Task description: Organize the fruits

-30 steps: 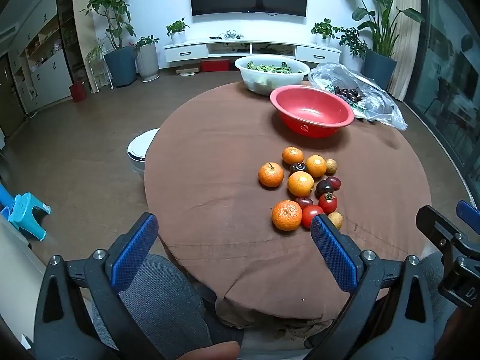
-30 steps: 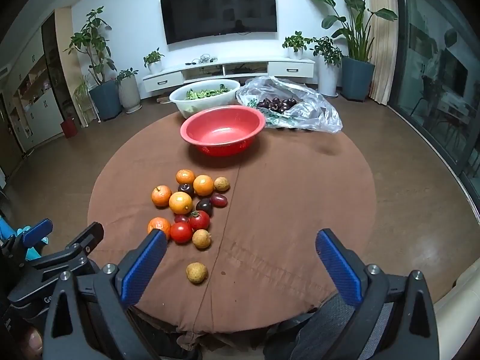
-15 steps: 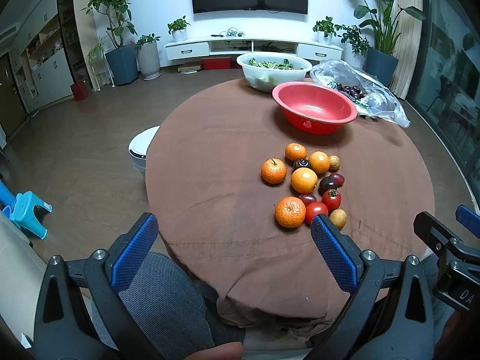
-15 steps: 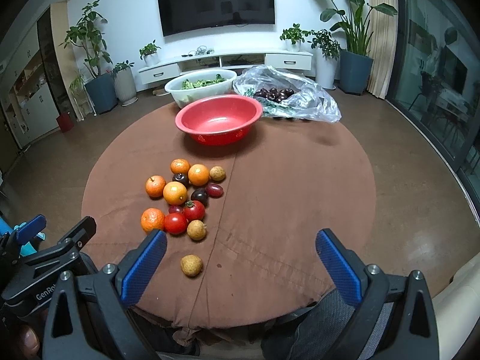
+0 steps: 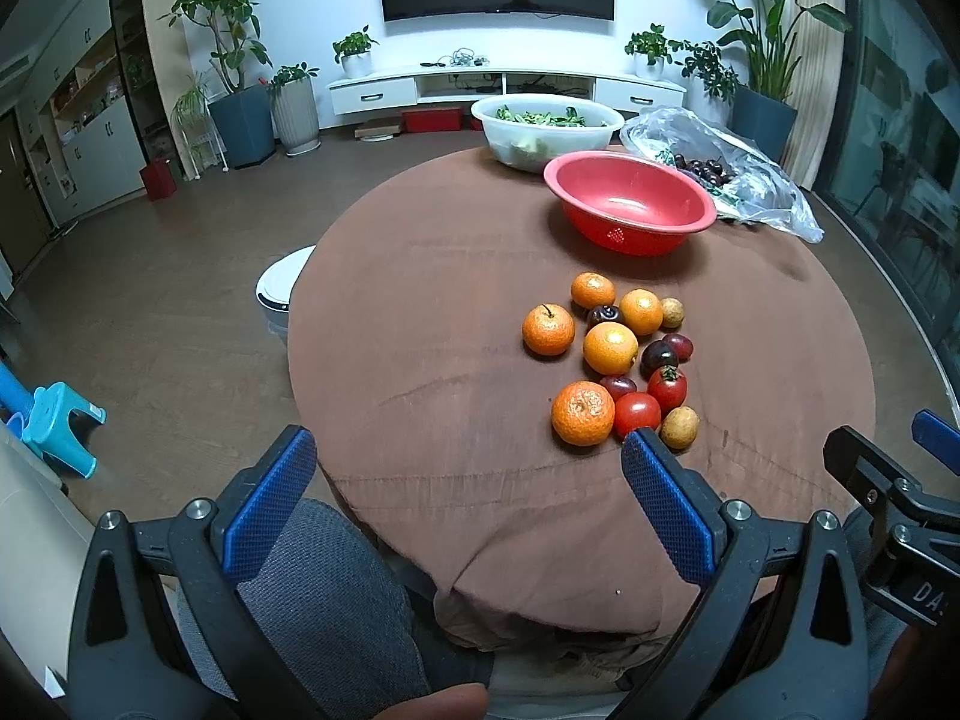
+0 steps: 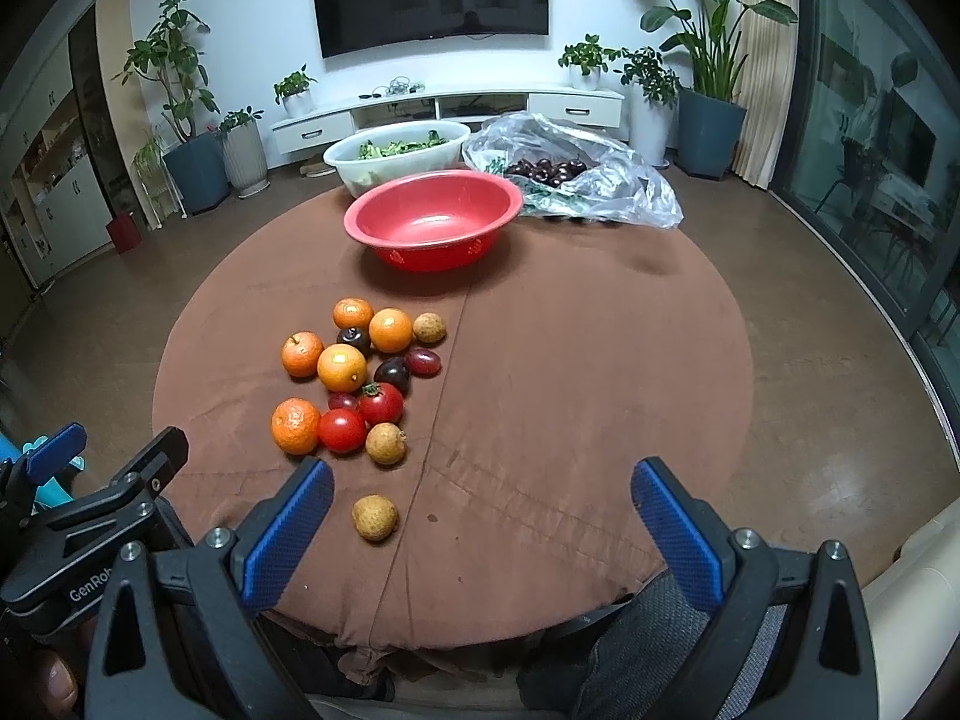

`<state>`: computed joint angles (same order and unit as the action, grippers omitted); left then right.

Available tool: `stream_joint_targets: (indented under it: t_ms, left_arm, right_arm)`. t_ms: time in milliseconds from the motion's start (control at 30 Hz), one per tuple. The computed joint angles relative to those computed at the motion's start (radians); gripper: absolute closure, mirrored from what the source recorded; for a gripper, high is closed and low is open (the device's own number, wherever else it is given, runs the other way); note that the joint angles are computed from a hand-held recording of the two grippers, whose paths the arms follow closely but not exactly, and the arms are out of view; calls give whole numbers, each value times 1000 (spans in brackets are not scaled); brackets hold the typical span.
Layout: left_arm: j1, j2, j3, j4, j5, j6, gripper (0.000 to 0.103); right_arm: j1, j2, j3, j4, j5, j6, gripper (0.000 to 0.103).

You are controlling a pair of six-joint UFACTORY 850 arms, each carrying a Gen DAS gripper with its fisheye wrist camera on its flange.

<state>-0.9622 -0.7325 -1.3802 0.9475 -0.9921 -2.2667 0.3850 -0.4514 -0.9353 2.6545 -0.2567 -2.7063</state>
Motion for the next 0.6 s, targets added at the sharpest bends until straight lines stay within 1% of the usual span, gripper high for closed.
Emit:
stream_joint_targets:
  t_ms: [33, 600]
  left_arm:
    - [0, 13, 22, 7, 7, -11, 0]
    - [1, 10, 22, 8, 9, -12, 0]
  right_arm:
    - [0, 0, 0, 0, 0, -1, 1]
    - [1, -4, 1, 24, 3, -26, 1]
